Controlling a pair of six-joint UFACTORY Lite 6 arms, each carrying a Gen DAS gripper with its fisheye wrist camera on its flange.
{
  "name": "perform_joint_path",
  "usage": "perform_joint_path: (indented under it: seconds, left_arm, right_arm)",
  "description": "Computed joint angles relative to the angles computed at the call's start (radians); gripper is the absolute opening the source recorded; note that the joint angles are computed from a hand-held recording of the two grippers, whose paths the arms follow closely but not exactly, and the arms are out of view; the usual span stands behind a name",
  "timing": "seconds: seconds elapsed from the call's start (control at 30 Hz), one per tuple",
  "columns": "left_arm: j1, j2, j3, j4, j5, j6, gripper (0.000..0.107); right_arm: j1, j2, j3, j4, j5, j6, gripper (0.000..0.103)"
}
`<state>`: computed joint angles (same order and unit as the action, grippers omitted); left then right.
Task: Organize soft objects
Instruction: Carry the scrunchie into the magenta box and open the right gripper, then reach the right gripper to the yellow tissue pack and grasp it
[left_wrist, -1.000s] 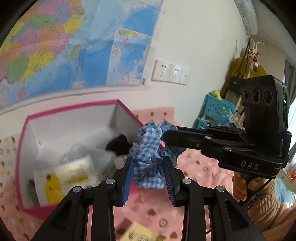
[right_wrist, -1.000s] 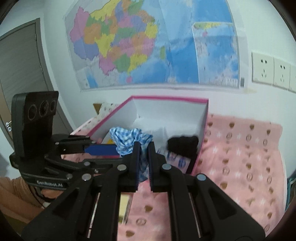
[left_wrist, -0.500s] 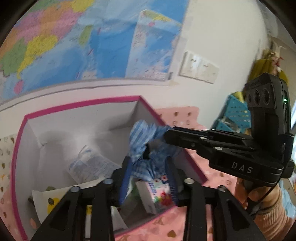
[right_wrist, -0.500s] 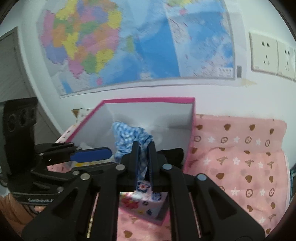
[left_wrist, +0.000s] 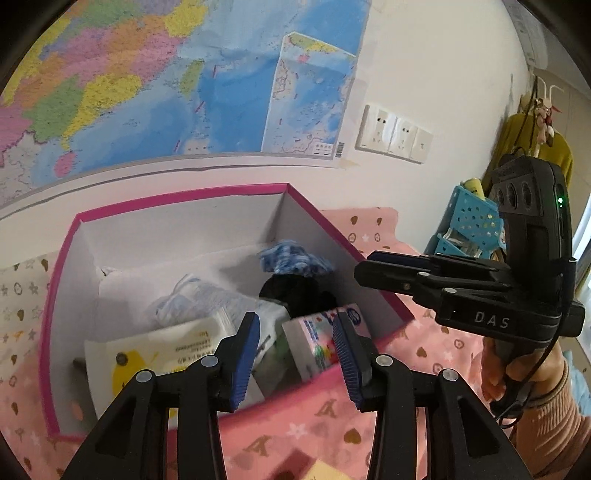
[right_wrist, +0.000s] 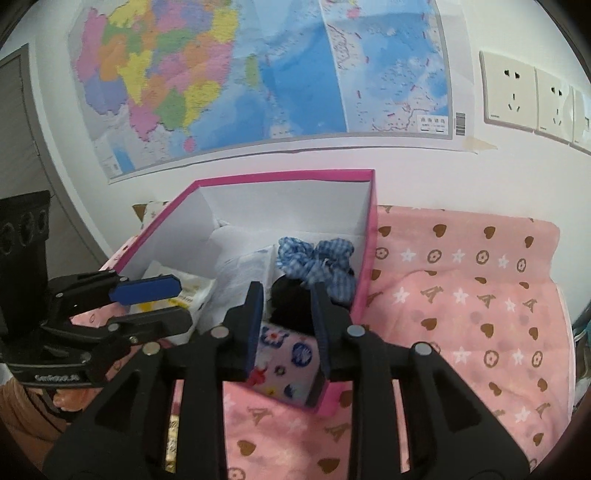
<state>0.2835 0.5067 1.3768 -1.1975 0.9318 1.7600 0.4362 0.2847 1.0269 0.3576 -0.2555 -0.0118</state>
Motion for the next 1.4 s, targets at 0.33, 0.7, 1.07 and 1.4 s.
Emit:
perform_joint_path:
  seconds: [0.33,0.7,1.07,1.4]
  left_arm:
    - [0.108,-0.137,-0.206,-0.019,0.056,0.165,0.051]
    - [0.157,-0.189,-0.343,-0.002,0.015,0.243,0.051]
    - [0.162,-0.133,-0.353,0.027,-0.042,0.263,0.051]
    - [0.164,-0.039,-0.305,0.084,-0.062,0.238,0.046]
  right_arm:
    - [0.104,-0.153,-0.218,-0.064,-0.120,0.125,0.035]
    - [0.183,-0.182,-0.388,-0.283,-0.237,0.446,0.041]
    - [0.268,-0.046,-0.425,-0.384,-0.311,0.639,0.041]
    - [0.316,0.049,-0.417,-0.496,-0.354,0.767,0.041]
